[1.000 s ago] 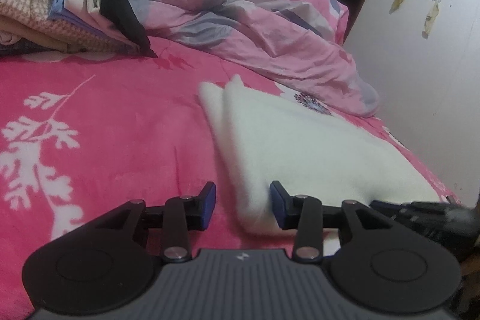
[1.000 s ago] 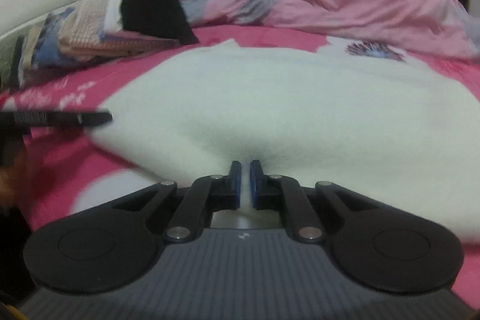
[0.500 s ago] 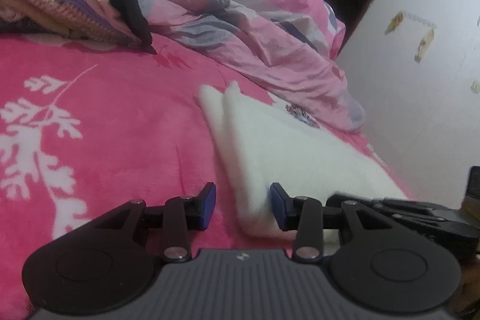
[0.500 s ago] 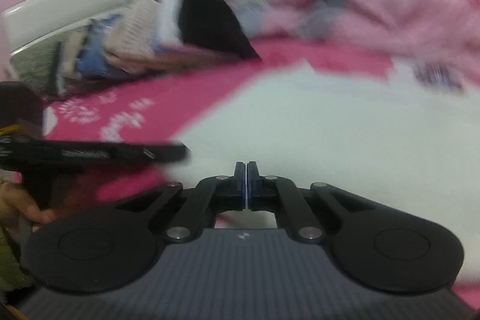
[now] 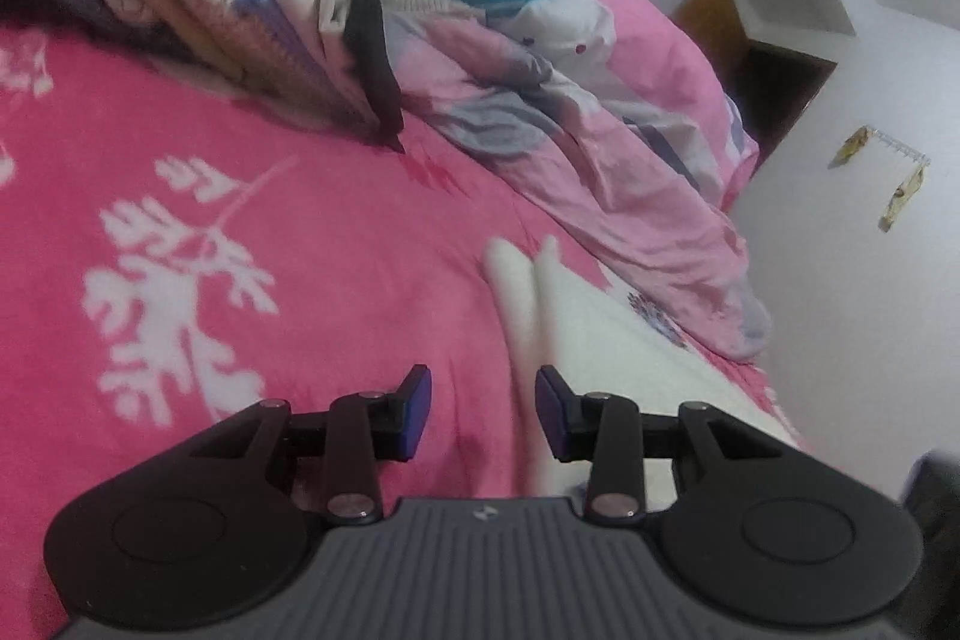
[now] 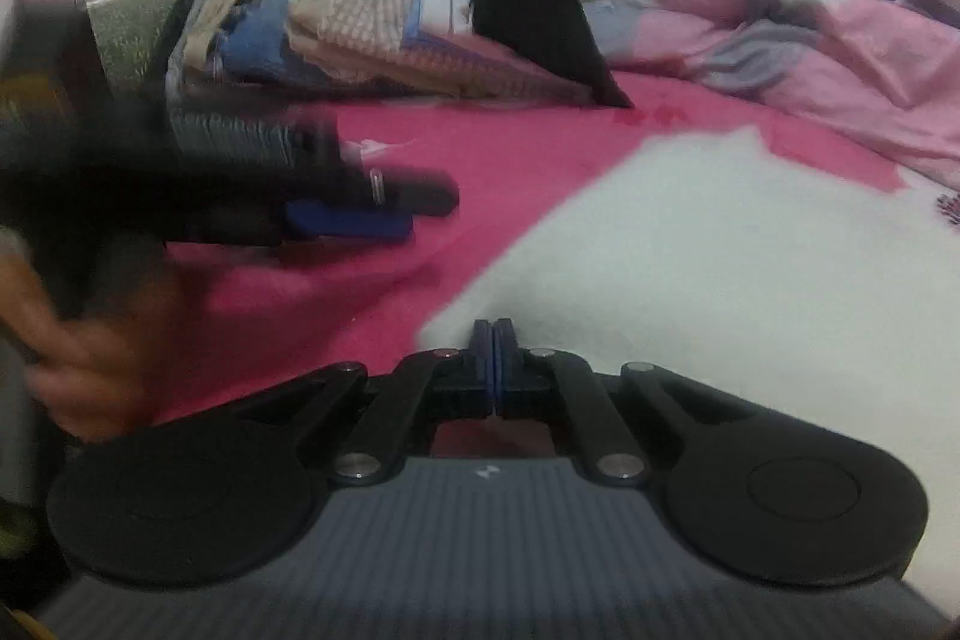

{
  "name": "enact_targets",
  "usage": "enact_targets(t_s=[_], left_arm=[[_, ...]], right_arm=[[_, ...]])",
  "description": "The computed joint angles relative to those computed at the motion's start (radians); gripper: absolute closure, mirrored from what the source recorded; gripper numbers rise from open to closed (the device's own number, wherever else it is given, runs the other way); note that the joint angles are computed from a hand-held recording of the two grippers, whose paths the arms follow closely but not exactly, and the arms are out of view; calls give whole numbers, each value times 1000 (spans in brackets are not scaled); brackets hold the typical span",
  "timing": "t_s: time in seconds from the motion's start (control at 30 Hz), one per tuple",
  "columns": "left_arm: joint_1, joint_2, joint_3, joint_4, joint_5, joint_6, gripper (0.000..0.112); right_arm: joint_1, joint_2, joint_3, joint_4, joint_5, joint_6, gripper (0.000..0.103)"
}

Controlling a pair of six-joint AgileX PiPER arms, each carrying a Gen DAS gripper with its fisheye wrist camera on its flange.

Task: Fold clothes

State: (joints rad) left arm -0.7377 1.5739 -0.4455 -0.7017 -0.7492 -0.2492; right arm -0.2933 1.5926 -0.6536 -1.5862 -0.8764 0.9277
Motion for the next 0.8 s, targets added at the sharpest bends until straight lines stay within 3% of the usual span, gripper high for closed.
enact_targets(t_s=[0.1,0.27,0.3,0.47,0.6,0.67,0.7,0.8], left_arm=[[-73,-15,-9,-131,-59,141,74],[-127,-37,-126,-243,5,378,73],[-139,-31,-172,-284,32,460,73],[-176,78,-422,-452,156,813,72],[-186,220,-608,-761,213,1152,72],[-189,288,-661,-864,205,1243,71],[-201,302,-668,-867,183,1247,71],[-227,311,-694,-926,142,1300,71]], right_arm=[[-10,37,5,33,-42,-35,103],[-273,-4,32,10,-291,-105,103],[-332,-4,19,3,-299,-93,103],[-561,9,-83,55,-226,-44,102],[-567,67,-96,232,-14,-307,101],[-589,197,-164,172,19,-284,102],[-612,230,-169,173,-24,-299,102],[-597,201,-162,167,7,-305,102]])
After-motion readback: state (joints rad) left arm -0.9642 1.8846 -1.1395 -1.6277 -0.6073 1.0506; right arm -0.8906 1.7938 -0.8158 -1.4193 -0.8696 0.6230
